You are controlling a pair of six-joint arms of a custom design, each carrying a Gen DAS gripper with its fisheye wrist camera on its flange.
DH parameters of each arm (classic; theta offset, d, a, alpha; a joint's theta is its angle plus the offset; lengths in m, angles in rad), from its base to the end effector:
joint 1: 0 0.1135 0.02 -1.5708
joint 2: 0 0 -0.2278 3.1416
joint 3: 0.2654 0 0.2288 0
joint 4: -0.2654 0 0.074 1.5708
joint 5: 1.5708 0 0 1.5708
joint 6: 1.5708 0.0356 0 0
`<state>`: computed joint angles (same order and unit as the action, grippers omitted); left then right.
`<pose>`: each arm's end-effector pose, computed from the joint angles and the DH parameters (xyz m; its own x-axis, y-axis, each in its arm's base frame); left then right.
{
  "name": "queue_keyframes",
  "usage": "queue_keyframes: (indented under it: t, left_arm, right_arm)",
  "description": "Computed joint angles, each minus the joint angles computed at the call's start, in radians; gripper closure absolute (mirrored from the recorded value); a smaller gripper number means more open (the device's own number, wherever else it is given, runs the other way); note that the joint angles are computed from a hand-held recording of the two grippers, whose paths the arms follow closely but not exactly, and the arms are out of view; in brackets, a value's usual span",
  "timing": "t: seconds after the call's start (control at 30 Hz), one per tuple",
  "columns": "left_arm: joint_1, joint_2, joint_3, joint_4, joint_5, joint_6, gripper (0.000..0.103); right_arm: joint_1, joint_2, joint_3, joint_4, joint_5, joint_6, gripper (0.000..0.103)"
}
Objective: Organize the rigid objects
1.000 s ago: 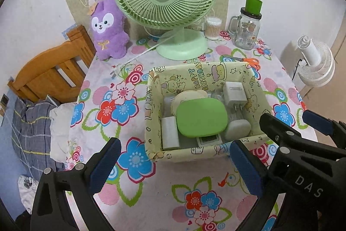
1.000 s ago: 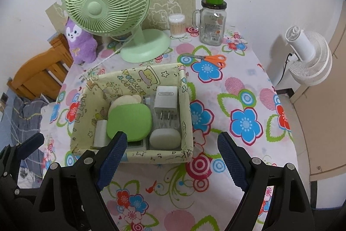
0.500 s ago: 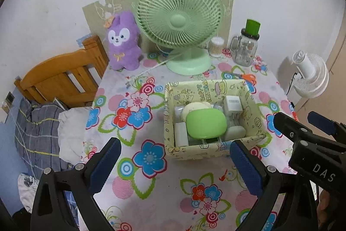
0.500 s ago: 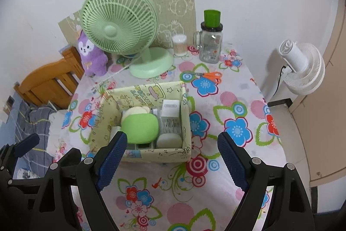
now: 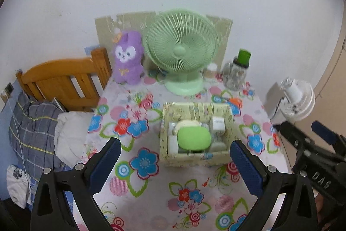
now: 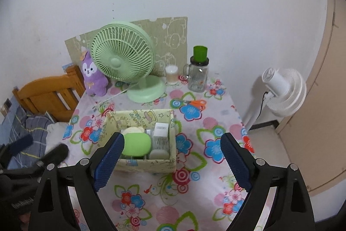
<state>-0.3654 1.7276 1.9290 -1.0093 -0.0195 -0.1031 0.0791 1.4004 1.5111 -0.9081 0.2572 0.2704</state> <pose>0.3137 -0.1193 0.3623 -0.7070 0.1603 -0.6888 0.2734 0.9602 -0.0571 0.2698 0.0123 0.3445 -0.6605 0.2068 -0.7218 0.2876 0.9577 0.0112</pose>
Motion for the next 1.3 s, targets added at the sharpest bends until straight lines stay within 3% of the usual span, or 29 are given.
queue_keyframes:
  t: [0.2,0.43,0.8,1.3]
  left_arm:
    - [-0.008,-0.045,0.018,-0.027,0.001,0.015,0.0]
    - [-0.008,-0.097,0.002,-0.052,0.004,0.018,0.0]
    - [-0.01,-0.177,-0.03,-0.07,-0.011,0.011,0.0]
    - [-0.021,-0.222,-0.058,-0.062,-0.029,-0.001,0.0]
  right_arm:
    - [0.012,-0.042,0.034,-0.048,0.003,0.022,0.01]
    - [0.106,-0.095,0.07,-0.091,0.167,0.027,0.007]
    - [0.126,-0.112,0.122,-0.18,0.157,0.067,0.006]
    - [0.175,-0.139,0.142,-0.202,0.179,0.071,0.006]
